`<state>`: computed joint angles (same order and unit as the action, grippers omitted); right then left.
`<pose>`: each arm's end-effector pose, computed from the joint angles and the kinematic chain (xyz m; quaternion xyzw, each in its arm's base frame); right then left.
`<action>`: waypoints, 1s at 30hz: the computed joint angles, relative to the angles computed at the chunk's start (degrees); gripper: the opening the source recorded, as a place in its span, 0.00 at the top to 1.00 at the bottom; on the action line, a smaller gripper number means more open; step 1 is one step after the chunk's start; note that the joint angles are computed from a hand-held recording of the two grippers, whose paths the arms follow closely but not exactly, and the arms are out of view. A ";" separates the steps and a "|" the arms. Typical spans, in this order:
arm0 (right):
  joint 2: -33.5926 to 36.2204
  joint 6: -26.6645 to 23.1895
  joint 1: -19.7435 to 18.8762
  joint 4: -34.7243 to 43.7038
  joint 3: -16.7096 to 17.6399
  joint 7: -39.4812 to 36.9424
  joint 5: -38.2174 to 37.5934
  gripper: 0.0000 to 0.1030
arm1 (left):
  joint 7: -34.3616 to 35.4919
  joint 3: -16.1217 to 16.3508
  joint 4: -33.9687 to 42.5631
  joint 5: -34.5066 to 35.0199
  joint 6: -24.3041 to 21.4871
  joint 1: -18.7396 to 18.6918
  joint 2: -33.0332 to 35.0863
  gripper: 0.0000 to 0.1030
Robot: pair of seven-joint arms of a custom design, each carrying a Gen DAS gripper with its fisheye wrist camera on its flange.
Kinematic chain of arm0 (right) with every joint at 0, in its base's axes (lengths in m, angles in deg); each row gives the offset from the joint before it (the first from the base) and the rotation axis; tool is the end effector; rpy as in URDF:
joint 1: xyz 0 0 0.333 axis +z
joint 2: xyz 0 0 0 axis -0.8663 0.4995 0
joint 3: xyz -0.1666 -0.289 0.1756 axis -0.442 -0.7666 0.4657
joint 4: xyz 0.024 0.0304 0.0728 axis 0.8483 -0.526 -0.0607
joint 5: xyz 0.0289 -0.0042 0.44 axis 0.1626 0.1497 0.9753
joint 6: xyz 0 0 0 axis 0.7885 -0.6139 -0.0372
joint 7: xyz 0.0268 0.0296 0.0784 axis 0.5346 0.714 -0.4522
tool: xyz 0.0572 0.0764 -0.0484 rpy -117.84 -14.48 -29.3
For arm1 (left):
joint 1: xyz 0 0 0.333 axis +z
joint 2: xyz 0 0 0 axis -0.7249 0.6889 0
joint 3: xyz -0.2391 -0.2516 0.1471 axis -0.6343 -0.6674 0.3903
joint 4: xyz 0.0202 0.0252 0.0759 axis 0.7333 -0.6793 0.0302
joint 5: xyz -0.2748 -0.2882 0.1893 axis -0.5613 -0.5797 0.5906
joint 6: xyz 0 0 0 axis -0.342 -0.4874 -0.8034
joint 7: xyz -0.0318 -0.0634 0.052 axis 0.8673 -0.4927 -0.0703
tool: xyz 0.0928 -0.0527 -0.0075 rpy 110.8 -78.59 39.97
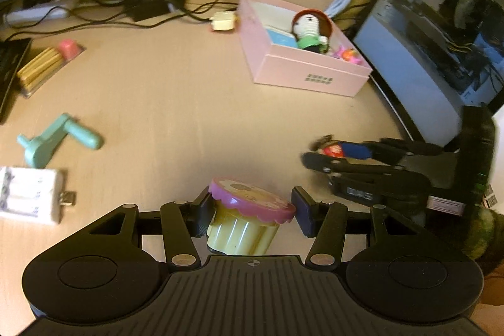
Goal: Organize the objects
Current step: 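Carry the cupcake with the left tool while the right tool carries the keychain figure to the box, then lower the cupcake into the pink box and open the left tool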
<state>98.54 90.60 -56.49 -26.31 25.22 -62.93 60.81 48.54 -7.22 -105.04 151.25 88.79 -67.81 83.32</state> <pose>0.7207 0.2362 0.2750 -0.8683 0.3302 -0.1074 0.3542 0.5669 -0.3388 0.3574 -0.7739 0.5316 -0.3048 0.1598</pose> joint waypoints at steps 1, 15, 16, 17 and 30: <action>-0.57 -0.09 -0.80 -0.71 0.76 -1.31 0.46 0.59 | -0.29 0.10 -0.16 0.12 0.17 0.01 -0.01 0.44; -8.97 -6.66 -4.17 0.19 -0.63 -11.09 20.42 0.60 | 15.88 1.72 16.91 -5.06 4.80 0.92 11.24 0.44; -9.01 -6.87 -3.98 0.71 -1.15 -11.67 21.55 0.60 | 18.40 1.77 19.32 -6.43 4.41 1.05 12.59 0.44; -9.04 -6.99 -3.74 1.17 -1.77 -12.18 22.52 0.60 | 21.16 1.92 22.24 -7.62 3.71 1.13 14.18 0.44; -5.13 -7.33 -0.21 6.95 -8.20 -8.21 21.96 0.60 | 41.47 10.84 68.03 -18.30 -6.77 -1.17 41.75 0.43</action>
<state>93.41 83.27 -56.70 -19.36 17.02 -71.14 82.78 90.01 3.62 -37.01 132.95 82.02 -68.99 125.07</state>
